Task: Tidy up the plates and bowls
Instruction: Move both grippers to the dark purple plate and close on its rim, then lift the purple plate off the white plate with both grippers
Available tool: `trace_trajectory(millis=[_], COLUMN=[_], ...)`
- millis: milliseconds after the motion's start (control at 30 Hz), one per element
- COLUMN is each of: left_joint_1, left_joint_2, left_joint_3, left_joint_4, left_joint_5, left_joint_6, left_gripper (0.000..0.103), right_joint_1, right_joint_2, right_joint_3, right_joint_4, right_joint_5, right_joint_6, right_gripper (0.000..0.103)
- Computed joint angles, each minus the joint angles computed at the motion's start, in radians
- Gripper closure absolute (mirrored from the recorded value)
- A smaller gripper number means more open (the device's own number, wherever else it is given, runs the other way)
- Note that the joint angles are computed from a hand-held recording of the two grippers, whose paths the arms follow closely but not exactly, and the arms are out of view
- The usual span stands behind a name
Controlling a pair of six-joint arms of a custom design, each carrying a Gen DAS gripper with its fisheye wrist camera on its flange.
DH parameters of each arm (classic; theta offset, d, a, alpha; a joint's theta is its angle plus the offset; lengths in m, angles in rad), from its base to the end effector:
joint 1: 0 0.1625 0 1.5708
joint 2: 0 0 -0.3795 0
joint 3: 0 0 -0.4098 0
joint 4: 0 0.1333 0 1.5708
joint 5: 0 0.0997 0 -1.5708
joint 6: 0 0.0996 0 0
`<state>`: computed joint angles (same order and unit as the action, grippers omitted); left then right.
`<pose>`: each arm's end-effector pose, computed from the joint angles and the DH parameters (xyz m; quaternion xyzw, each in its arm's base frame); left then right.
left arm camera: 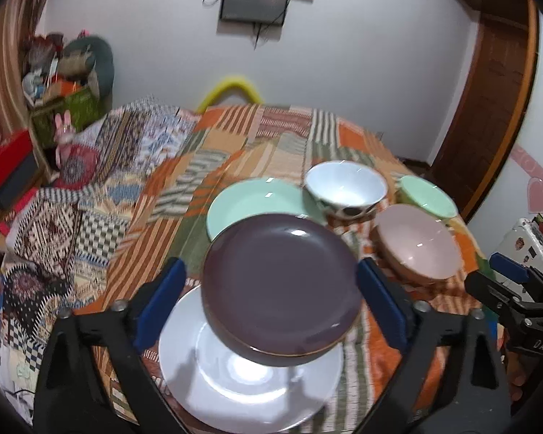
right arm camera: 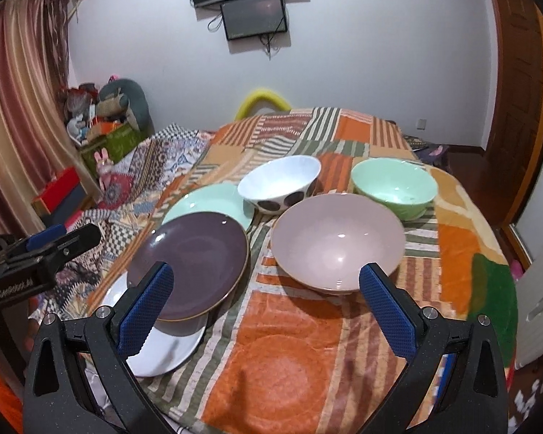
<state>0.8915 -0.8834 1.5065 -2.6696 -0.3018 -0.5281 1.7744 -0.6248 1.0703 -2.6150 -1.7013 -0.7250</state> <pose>-0.2469 -0.6693 0.2360 -0.0802 0.7910 -0.4833 0.3665 0.2828 -0.7744 0.1825 0.4098 -0.8612 0.2683 0.1361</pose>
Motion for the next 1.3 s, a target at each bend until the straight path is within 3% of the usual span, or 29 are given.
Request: trace_trajectory(millis=[200,533,700,1100,1300], left_joint_1=[0.071,0.151,0.185,0.226,0.245], left_joint_2=[-0.061,-0.077,-0.068,-0.035,-0.019], left_joint_3=[0.025,0.013,-0.004,-0.056,-0.084], left_joint_4=[0.091,0.16,0.145,0.149,0.155], left_joint_5=[-0.106,-0.186,-0.234,-0.291,-0.33], left_joint_6=[-0.107,-0.152,-0.126,-0.084,-0.066], left_gripper=[0.026,0.028,0.046,0.07,0.075], right_joint_1=[0.012,0.018,0.018,0.013,0.011], right_joint_2=[0.083,0.182,0.228,0.289,0.326], right_joint_3=[-0.106,-0.228,-0.292,-0.387,-0.447], right_joint_4=[0.088,0.22,0.273,0.35,0.382], right_joint_5=[-0.034,-0.081,-0.109,-0.135,-0.137], right_joint_6=[-0.01,-0.002,0.025,0.04,0.06], right_gripper=[0.018,0.044,0.056,0.067,0.068])
